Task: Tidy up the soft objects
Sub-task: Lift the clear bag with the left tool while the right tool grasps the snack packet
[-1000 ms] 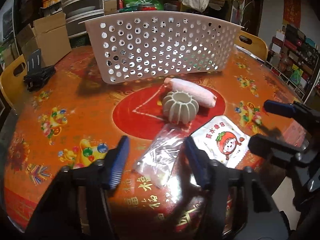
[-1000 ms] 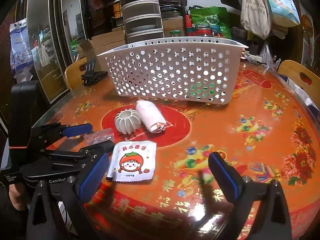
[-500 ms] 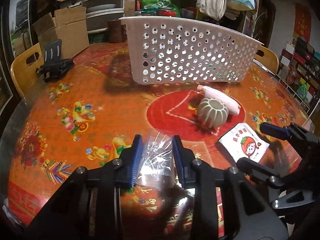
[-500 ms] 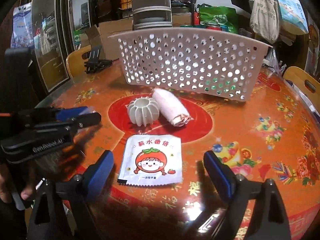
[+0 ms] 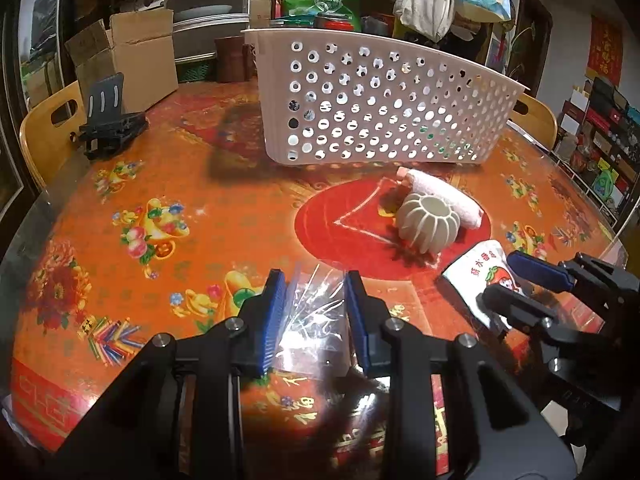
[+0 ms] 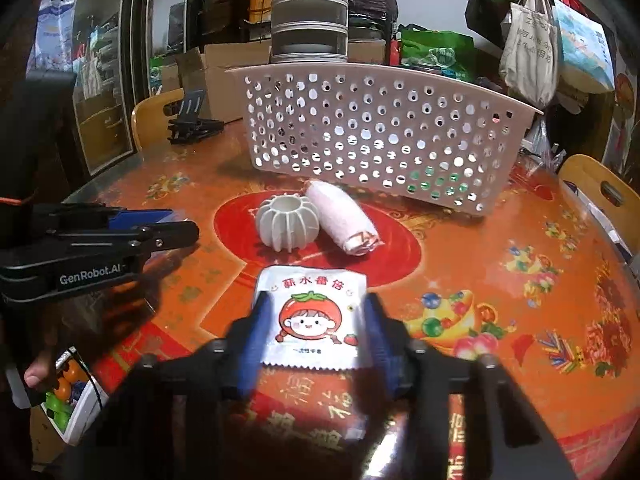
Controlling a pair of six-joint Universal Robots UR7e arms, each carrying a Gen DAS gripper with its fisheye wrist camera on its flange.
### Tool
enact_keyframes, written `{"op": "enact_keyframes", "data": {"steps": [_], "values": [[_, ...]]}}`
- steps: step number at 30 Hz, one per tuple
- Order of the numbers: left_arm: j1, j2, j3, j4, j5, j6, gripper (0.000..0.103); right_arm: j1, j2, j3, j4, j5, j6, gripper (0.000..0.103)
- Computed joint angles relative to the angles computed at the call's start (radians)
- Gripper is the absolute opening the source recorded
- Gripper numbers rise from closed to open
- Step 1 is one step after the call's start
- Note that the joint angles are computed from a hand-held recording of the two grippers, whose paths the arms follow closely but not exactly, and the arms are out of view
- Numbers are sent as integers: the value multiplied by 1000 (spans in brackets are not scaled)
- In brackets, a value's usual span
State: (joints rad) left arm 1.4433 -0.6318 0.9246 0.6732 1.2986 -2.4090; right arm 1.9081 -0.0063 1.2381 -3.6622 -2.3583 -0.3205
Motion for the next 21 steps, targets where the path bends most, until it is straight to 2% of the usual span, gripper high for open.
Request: {"op": "enact_keyframes", "data": {"steps": [2, 5, 6, 9, 16, 21], "values": [[-3, -1, 6, -6, -5, 4, 29, -1, -3, 8, -8, 3, -1, 29], [-6, -1, 11, -8, -8, 5, 29, -7, -14, 30, -34, 0, 5, 7], [-8, 0, 13, -9, -11, 7, 29, -13, -26, 51, -40, 15, 13, 4], [-11, 2, 13, -11, -16, 7, 29, -16, -35, 69, -48, 20, 9, 0], [-16, 1, 19, -18, -29, 10, 29, -12, -67, 133, -148, 60, -6, 0], [-19, -2, 22, -19, -31, 7, 29, -7, -77, 148, -152, 58, -3, 0]]}}
